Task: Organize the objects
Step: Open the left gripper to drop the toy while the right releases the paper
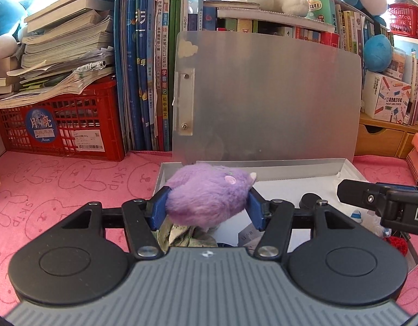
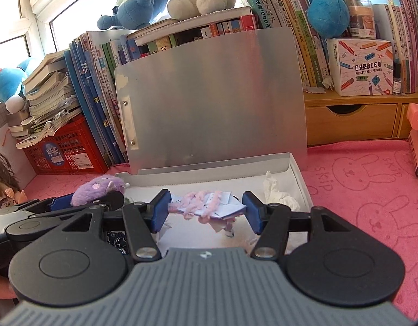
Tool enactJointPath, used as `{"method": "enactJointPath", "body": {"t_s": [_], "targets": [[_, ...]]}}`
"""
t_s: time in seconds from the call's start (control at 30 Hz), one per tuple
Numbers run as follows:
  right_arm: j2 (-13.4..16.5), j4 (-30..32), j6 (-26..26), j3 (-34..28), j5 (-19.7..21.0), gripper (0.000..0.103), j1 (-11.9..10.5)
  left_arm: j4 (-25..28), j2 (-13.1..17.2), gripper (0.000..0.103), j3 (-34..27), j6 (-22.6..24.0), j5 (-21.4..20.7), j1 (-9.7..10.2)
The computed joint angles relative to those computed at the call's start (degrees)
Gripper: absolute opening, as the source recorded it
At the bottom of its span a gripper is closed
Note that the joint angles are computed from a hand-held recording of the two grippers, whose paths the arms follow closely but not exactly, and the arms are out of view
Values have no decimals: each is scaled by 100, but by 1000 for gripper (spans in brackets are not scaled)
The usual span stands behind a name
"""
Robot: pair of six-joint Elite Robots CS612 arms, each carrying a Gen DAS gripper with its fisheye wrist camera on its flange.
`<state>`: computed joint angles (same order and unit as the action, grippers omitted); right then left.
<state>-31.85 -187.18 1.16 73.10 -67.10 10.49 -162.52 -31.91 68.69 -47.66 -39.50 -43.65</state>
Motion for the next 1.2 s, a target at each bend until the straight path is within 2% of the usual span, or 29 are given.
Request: {"method": "enactJointPath", "body": {"t_s": [0.3, 0.5, 0.87, 1.03, 1.1, 1.2], "targets": [[265, 534, 183, -513, 309, 63, -22, 10, 196, 64, -281, -52, -210, 164], [384, 785, 257, -676, 428, 63, -35, 384, 314, 64, -445, 23, -294, 180], [422, 918, 209, -732, 565, 63, -32, 524, 285, 64, -420, 82, -480, 203], [412, 961, 222, -729, 564, 65, -31, 504, 289, 64, -423, 54, -496, 212], [401, 976, 234, -718, 571, 72, -33, 500, 292, 64, -424, 57, -498, 212], [387, 970, 260, -698, 525, 75, -28, 509, 295, 65, -430, 49, -499, 210]]}}
